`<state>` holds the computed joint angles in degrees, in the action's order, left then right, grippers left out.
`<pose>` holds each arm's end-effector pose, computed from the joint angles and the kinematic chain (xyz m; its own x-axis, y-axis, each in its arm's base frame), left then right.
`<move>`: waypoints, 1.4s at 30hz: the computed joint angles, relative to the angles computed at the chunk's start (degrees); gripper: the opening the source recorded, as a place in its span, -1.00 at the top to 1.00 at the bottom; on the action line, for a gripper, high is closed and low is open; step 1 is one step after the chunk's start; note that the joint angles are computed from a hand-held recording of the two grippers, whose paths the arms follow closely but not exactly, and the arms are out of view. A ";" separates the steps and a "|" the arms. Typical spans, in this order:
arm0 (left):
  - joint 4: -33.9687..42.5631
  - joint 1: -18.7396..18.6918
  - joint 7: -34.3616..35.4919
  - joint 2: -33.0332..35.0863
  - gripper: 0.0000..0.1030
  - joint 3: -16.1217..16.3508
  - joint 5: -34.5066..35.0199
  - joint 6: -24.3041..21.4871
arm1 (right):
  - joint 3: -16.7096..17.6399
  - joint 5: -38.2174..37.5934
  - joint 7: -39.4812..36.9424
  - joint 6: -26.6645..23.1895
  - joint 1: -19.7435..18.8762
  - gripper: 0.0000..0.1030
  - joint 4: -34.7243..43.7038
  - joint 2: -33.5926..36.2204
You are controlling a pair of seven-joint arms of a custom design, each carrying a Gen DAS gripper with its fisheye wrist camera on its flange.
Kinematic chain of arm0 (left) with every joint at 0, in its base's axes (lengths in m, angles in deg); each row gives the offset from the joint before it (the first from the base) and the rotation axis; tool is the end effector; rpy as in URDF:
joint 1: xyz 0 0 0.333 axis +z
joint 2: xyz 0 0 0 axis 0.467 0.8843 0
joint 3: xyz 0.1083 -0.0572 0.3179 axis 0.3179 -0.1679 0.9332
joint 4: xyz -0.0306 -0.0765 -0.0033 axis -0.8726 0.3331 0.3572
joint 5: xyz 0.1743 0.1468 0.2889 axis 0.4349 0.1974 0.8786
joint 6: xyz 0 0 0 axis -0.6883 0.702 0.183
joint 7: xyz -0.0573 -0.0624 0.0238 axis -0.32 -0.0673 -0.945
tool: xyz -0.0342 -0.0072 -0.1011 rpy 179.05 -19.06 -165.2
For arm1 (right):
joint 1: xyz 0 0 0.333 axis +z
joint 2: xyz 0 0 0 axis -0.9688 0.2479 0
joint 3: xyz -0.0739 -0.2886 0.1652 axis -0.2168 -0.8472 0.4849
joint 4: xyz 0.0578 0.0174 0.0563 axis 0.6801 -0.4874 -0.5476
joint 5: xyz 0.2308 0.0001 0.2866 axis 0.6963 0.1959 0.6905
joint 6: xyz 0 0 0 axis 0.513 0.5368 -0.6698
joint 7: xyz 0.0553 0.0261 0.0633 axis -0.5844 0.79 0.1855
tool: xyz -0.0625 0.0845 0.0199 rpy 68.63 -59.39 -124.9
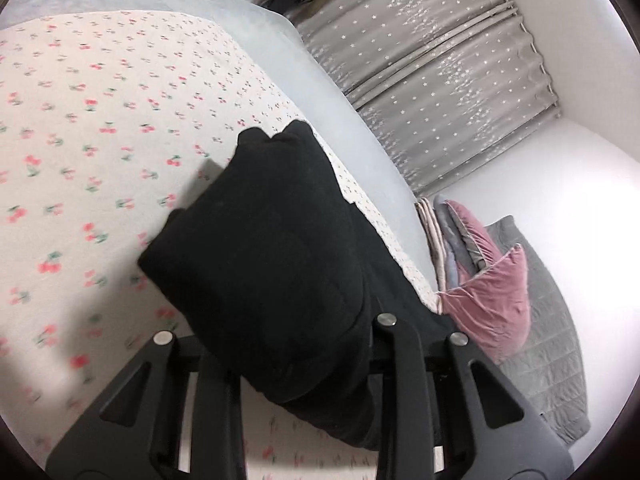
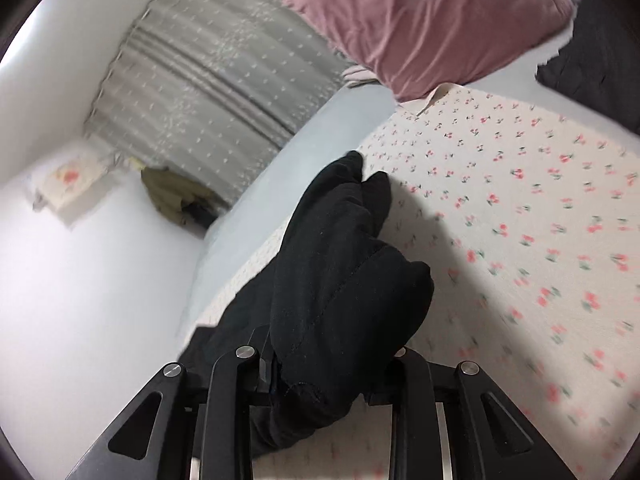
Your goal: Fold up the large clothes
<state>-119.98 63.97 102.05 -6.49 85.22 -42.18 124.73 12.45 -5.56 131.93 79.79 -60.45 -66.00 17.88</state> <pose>0.5377 0.3425 0.5140 0.0409 -0.6479 0.7606 -0.6998 -0.5619 -0.4410 0.3227 -0.1316 0.5185 -0.1205 -0.6699 -0.7326 -0.5480 0.6603 -0.5136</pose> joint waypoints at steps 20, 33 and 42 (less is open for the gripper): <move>-2.69 1.06 -7.04 1.31 -0.47 0.66 14.04 -2.94 | 28.46 -46.69 35.14 -2.68 -34.94 -0.45 -8.95 -1.25; -7.32 -2.24 -7.32 -0.54 0.04 0.44 9.60 9.65 | 20.25 -50.78 36.46 13.44 -11.59 -0.45 -10.95 -0.98; -12.56 -4.97 0.85 -6.76 0.41 0.21 3.26 18.38 | 8.88 -47.02 23.22 16.16 17.06 -0.44 -8.53 5.39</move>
